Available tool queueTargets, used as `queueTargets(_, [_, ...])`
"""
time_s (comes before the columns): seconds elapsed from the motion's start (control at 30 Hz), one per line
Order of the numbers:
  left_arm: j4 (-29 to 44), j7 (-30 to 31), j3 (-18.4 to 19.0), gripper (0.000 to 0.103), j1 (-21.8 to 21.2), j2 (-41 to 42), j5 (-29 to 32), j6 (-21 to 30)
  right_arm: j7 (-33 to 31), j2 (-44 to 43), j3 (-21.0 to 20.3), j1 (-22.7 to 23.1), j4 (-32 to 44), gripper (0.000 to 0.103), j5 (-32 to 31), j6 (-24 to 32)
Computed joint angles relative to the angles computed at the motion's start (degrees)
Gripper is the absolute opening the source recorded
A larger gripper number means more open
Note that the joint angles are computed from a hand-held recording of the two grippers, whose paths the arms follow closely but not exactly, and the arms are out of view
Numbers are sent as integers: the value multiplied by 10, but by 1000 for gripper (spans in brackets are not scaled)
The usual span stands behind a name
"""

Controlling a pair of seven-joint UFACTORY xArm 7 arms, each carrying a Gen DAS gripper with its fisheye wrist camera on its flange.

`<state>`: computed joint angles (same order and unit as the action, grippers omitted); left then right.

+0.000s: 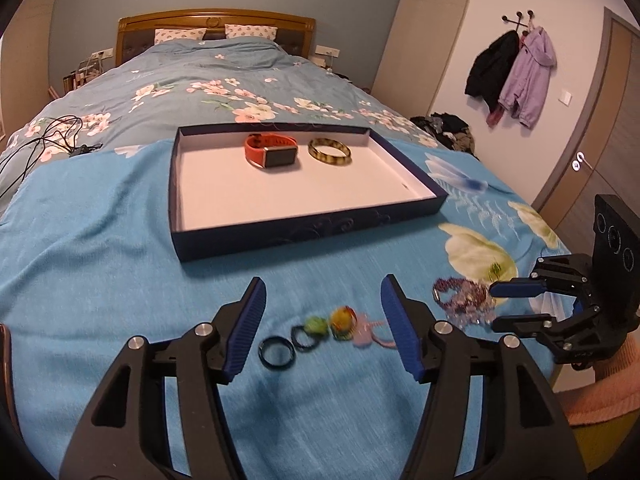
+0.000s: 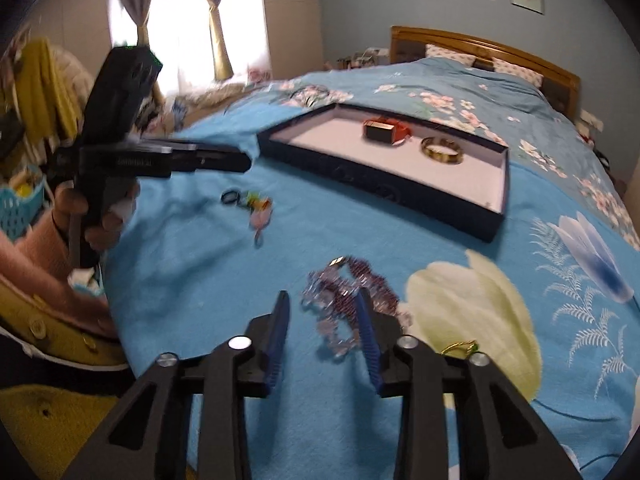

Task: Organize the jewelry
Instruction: 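Grasp the clear crystal bracelet with the right tool while the left tool grasps the pink charm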

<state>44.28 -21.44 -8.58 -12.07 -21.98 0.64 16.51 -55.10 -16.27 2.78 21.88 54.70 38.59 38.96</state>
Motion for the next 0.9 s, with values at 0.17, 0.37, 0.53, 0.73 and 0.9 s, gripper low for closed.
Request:
queueTargets(0.17, [-5,5,-9,59,-6,-5,11,8,30,1,20,-3,-12,15,-52,-28])
queueTargets(0.37, [-13,21,-7,59,-20,-11,7,16,37,5,12,8,-15,8,-61,-46])
queueTargets(0.53, [-11,50,4,59,-46,-5,-16,17,25,8,-11,12,8,8,2,-29])
queueTargets(0.73, [1,118,28,55,-98,13,-79,23,27,17,-18,-1,37,8,61,-20])
queueTargets(0.9, [20,141,21,48,-103,35,-104,42,27,26,-18,-14,57,8,100,-19])
